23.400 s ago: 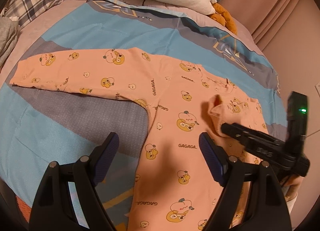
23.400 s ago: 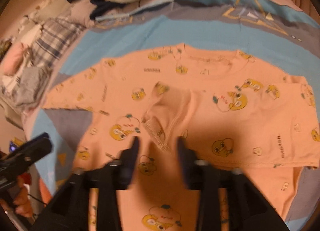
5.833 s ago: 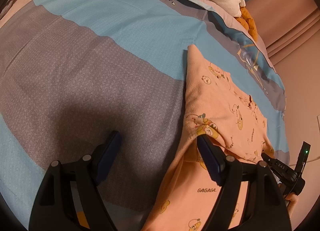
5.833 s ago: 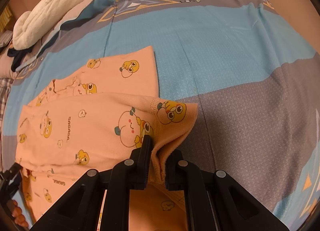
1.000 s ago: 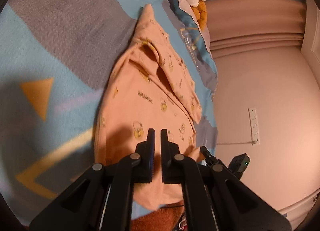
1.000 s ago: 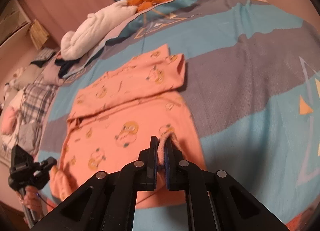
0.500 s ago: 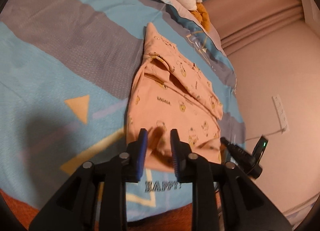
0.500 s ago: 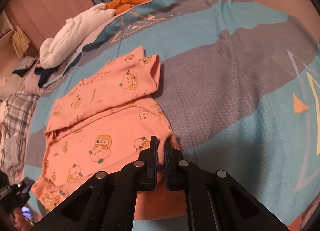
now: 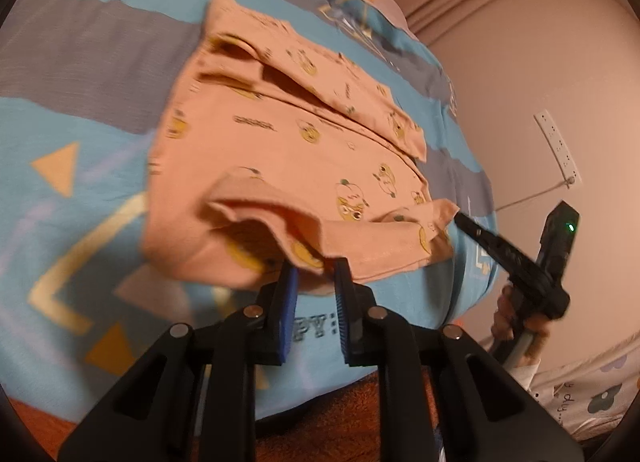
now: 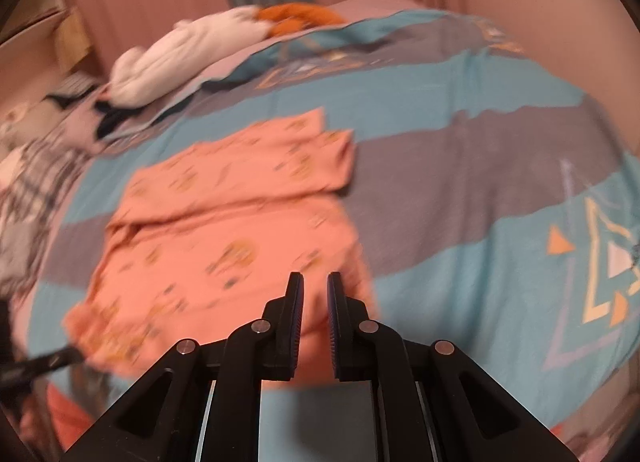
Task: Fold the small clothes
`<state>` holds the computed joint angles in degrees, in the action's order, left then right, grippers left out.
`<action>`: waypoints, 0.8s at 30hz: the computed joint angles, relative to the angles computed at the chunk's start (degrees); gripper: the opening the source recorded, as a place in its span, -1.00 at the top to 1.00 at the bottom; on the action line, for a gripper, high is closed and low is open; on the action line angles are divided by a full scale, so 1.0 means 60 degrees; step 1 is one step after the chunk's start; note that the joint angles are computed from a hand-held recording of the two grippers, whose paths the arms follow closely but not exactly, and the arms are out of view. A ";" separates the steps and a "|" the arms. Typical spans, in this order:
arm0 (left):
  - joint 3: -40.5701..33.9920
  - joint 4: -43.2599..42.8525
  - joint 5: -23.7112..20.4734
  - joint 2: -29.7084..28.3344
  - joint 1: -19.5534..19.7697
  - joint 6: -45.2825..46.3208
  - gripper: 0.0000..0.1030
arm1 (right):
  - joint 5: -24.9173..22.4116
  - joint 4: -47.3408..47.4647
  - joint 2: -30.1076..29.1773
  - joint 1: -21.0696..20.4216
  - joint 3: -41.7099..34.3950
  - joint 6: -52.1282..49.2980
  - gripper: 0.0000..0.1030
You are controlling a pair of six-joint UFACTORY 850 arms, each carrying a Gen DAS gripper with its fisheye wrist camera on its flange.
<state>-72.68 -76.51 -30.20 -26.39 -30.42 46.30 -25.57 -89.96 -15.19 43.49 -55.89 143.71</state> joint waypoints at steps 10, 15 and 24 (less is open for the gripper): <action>-0.1214 0.0470 0.0046 -0.0936 0.0041 -0.0905 0.69 | 0.1474 0.0867 -0.0679 -0.0155 -0.0445 -0.1670 0.83; -0.1784 0.0880 0.0278 -0.1407 0.0070 -0.1449 0.69 | 0.1938 -0.0194 -0.0981 -0.0562 -0.0715 -0.0893 0.83; -0.1881 0.0616 0.0769 -0.1233 0.0323 -0.1222 0.56 | 0.1691 -0.2252 -0.0970 -0.0919 -0.0954 0.1039 0.83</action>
<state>-83.97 -72.82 -25.58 -33.79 -28.48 38.97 -15.42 -103.47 -21.01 37.98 -61.62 149.95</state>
